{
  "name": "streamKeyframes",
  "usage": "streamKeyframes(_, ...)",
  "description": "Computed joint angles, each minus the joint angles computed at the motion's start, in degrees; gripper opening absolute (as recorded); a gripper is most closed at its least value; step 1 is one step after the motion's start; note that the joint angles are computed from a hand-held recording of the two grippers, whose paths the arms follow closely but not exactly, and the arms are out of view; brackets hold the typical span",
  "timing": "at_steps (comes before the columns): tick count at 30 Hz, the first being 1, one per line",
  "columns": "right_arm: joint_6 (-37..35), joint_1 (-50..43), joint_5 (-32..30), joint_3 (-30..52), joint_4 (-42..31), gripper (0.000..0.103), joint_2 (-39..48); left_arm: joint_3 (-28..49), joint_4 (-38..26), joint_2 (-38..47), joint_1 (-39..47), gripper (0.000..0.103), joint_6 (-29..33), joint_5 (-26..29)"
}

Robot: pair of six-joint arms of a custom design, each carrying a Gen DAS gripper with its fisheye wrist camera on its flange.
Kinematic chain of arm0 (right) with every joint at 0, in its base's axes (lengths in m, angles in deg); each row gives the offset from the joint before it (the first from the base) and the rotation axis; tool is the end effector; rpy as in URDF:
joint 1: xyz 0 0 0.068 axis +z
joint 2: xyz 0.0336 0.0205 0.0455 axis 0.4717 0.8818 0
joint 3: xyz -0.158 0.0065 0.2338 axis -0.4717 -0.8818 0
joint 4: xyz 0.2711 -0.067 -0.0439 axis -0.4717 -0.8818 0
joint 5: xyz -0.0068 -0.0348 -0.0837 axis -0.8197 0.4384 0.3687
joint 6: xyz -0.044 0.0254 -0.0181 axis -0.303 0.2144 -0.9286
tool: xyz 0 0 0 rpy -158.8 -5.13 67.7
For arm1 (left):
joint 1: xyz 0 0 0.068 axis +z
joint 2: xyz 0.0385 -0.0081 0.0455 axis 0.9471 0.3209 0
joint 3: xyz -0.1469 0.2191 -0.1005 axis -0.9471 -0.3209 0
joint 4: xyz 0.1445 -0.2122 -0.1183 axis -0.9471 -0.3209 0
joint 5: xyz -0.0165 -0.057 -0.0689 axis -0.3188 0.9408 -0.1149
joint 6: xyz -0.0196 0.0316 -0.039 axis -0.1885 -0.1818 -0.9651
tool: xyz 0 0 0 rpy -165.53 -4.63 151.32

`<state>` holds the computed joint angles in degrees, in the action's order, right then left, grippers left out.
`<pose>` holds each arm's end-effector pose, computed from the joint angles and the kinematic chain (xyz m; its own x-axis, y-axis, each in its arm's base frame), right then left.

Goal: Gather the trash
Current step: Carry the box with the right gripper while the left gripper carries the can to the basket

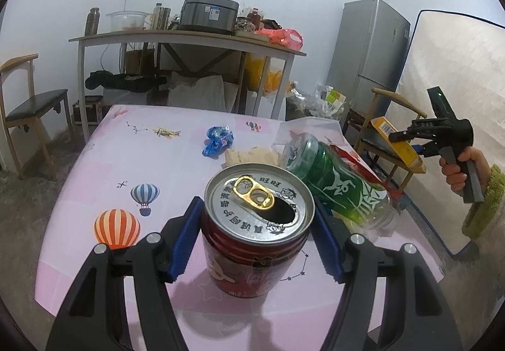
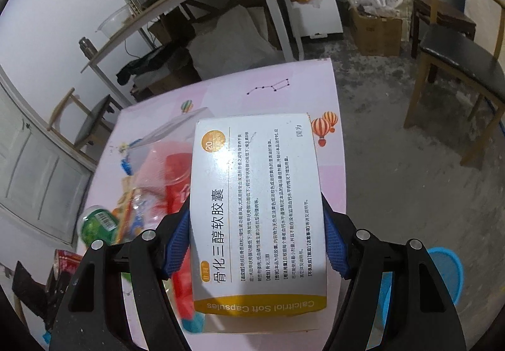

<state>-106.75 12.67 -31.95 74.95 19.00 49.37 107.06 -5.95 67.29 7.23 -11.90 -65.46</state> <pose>0.3986 -0.0894 0.3560 -0.8130 -0.1232 -0.5691 -0.3561 0.8785 0.3185 0.0938 -0.1291 0.3038 -0.4632 -0.2193 -0.8587 -0.0886 0.9755 -0.2014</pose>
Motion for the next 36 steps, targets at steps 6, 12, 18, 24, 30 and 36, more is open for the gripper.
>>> streamKeyframes(6, -0.91, -1.78, -2.09, -2.48, -1.74, 0.068, -3.23, 1.69, -1.33, 0.40, -1.63, 0.065, -0.91, -1.79)
streamKeyframes(12, -1.63, -3.27, -3.85, -3.92, -3.07, 0.068, -5.06, 4.06, -2.11, 1.41, -3.51, 0.065, -0.88, -3.99)
streamKeyframes(18, -2.43, -4.89, -5.98, -5.22, -4.17, 0.068, -6.60, 7.08, -1.67, 2.77, -5.68, 0.065, 0.54, -6.14)
streamKeyframes(24, -4.53, -7.44, -8.57, -6.60, -5.71, 0.068, -8.62, 10.61, 2.67, 5.45, -7.30, 0.065, 5.77, -6.93)
streamKeyframes(30, -7.49, -12.04, -11.79, -8.13, -7.73, 0.068, -9.94, 14.26, 11.56, 9.88, -6.76, 0.065, 14.80, -3.38)
streamKeyframes(36, -10.37, -19.76, -15.08, -10.15, -9.96, 0.068, -9.97, 20.07, 22.77, 17.96, -4.30, 0.065, 25.53, 6.06)
